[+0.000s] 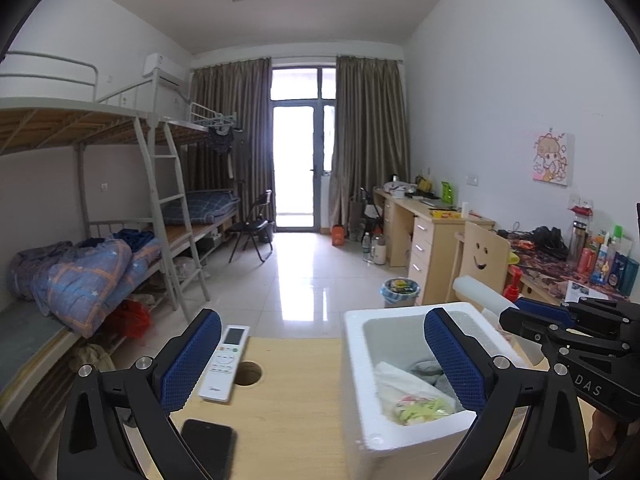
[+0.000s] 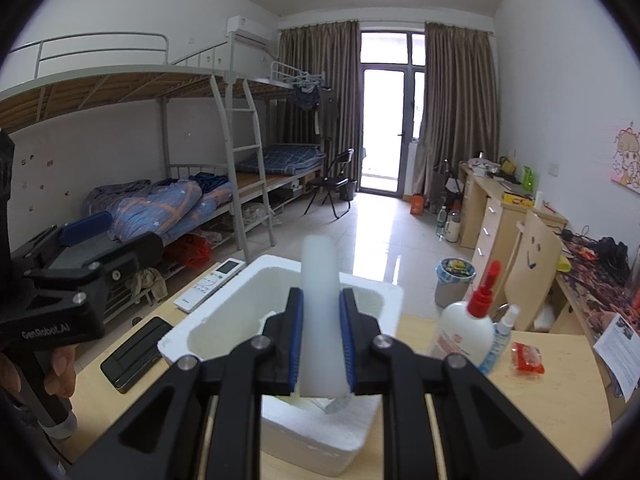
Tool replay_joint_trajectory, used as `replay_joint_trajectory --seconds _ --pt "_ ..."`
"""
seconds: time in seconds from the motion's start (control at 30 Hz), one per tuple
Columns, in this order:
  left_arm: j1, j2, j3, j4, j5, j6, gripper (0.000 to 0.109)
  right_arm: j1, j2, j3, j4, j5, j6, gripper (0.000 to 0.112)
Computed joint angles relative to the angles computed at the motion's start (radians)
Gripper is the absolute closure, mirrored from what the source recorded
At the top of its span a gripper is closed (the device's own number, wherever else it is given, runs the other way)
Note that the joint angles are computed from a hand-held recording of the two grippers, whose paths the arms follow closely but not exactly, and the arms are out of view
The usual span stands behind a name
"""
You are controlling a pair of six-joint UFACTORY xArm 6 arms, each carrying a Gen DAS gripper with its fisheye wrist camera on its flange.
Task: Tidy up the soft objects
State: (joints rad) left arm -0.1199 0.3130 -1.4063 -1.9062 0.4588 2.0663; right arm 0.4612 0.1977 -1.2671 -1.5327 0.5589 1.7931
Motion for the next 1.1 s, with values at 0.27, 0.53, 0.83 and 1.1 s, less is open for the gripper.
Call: replay_joint_trajectory --seconds 0.27,0.53,0.83,1.1 --pt "0.013 0.023 -0.025 -0.003 -0.02 -0.003 0.007 -0.004 0.059 -0.066 0.034 -0.033 -0.05 0.087" --pt "0.027 0.03 -0.03 0.023 -0.005 -0.029 0.007 -0.005 0.08 -0.092 0.066 -0.039 -0.074 0.041" --pt "0.039 0.001 -0.002 0.022 0.009 -0.029 0.007 0.025 0.06 -0.077 0.075 0.012 -0.083 0.011" --pt "0.043 -0.082 0.083 -0.001 0.026 0.001 0.007 0.069 -0.011 -0.012 0.047 0.06 -0.05 0.01"
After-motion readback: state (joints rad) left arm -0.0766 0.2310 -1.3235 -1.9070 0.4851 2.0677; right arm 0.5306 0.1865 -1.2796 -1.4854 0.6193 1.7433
